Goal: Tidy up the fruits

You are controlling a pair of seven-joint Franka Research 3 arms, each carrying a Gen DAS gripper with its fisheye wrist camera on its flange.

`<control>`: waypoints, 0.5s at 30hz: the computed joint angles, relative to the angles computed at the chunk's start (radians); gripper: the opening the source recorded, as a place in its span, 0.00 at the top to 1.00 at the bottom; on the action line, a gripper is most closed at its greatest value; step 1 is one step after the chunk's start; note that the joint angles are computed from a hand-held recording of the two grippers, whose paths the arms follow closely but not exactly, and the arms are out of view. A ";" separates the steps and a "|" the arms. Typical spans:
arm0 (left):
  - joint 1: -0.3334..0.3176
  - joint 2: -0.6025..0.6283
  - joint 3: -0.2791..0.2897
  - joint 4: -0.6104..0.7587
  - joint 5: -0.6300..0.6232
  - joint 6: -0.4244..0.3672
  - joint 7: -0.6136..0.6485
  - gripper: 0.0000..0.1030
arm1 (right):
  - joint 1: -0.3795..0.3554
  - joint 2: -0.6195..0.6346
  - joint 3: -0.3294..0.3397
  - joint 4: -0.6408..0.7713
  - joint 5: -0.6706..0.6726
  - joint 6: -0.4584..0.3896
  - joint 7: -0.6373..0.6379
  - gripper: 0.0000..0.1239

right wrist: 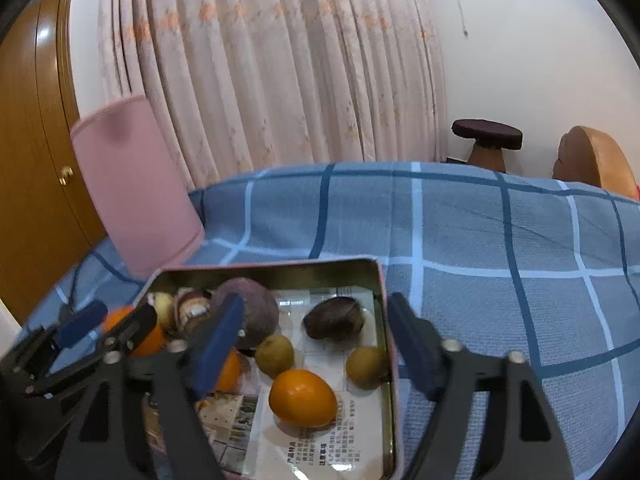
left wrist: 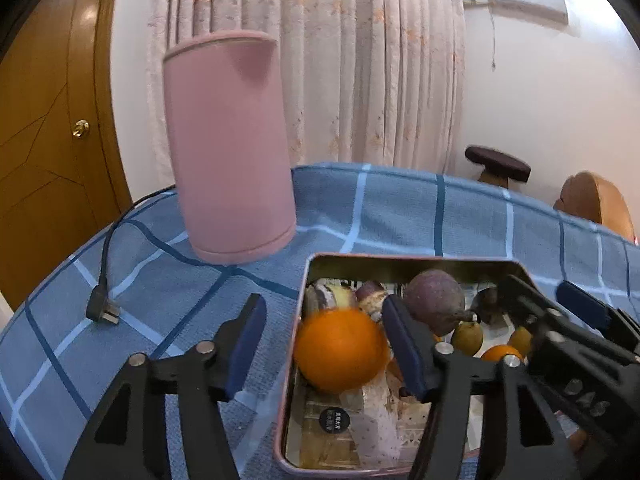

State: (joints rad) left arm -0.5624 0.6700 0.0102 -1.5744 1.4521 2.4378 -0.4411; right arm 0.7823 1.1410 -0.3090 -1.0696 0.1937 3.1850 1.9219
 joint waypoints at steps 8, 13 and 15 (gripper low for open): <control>-0.044 -0.050 -0.009 -0.066 0.136 -0.108 -0.107 0.22 | 0.288 -0.010 -0.338 -0.263 0.303 0.279 0.029 0.17; -0.062 -0.079 -0.034 -0.119 0.211 -0.192 -0.163 0.21 | 0.458 0.066 -0.525 -0.334 0.559 0.320 -0.019 0.17; -0.069 -0.085 -0.044 -0.132 0.235 -0.230 -0.175 0.21 | 0.498 0.092 -0.565 -0.350 0.639 0.340 -0.041 0.17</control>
